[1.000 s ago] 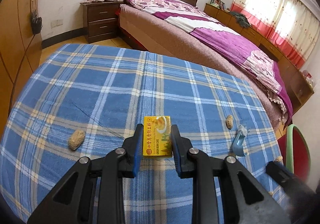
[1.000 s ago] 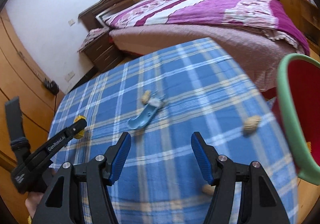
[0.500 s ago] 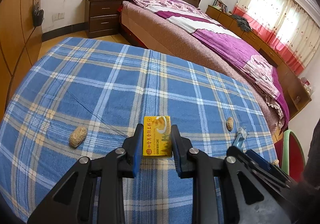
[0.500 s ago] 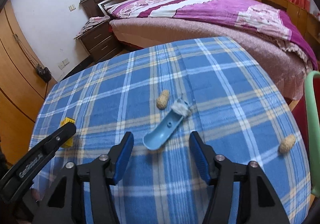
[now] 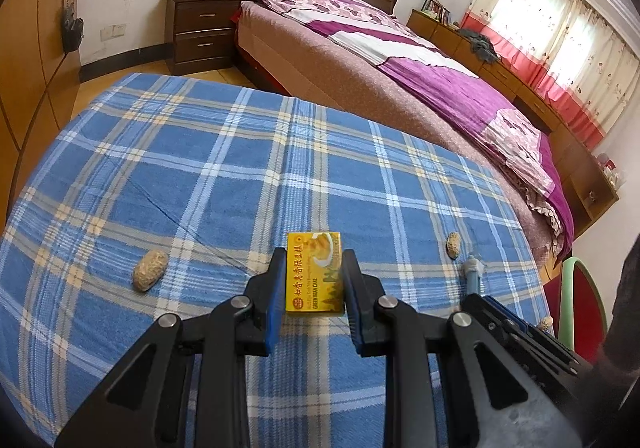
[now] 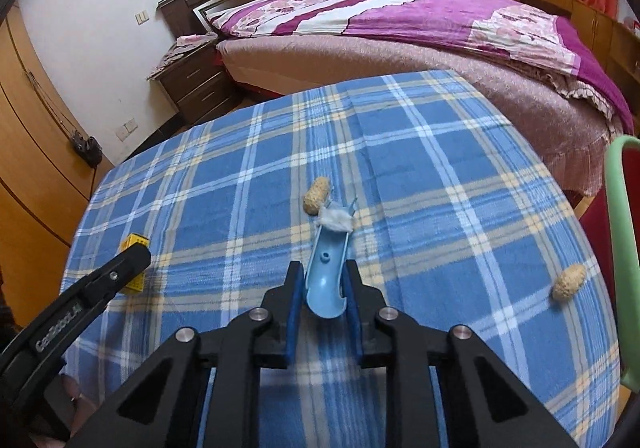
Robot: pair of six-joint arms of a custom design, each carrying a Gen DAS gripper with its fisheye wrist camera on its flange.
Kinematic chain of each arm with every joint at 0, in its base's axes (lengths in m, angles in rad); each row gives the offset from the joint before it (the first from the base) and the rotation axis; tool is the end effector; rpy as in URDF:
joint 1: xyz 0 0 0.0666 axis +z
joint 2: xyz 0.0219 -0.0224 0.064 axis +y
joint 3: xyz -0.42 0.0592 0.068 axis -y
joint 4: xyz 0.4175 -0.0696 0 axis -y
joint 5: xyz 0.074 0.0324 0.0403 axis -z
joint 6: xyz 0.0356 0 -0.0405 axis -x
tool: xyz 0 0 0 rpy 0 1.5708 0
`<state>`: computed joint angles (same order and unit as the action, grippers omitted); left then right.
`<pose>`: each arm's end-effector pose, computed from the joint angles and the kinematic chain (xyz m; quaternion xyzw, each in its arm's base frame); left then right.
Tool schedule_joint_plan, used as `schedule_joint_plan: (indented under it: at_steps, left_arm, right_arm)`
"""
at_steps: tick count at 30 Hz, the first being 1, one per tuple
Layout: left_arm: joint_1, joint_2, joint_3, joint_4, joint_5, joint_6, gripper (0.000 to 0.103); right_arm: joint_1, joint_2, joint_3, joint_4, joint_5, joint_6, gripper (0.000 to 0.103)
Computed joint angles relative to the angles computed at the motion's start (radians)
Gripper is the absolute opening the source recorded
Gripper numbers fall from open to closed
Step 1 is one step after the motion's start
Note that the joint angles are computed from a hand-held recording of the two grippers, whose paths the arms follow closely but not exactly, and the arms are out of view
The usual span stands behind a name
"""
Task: Collect trash
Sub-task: 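Carry both items over the red bucket and open both tools to drop them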
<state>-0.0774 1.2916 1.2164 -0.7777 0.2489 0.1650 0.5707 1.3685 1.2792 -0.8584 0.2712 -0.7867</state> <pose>0.4570 -0.0446 0.4399 0.0029 0.9300 -0.1575 0.3320 0.4118 0.2526 0.4304 0.1429 0.9332 0.0905 0.3172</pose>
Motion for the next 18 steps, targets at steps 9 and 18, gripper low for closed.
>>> schedule_joint_plan:
  at_steps: [9, 18]
  left_arm:
    - [-0.001, -0.004, -0.001, 0.004, 0.004, 0.003, 0.027]
    - [-0.008, -0.019, -0.012, 0.029, -0.017, 0.002, 0.027]
  right_arm:
    - [0.013, -0.105, -0.059, 0.012, 0.03, -0.021, 0.022]
    - [0.025, -0.237, -0.12, -0.018, 0.103, -0.066, 0.022]
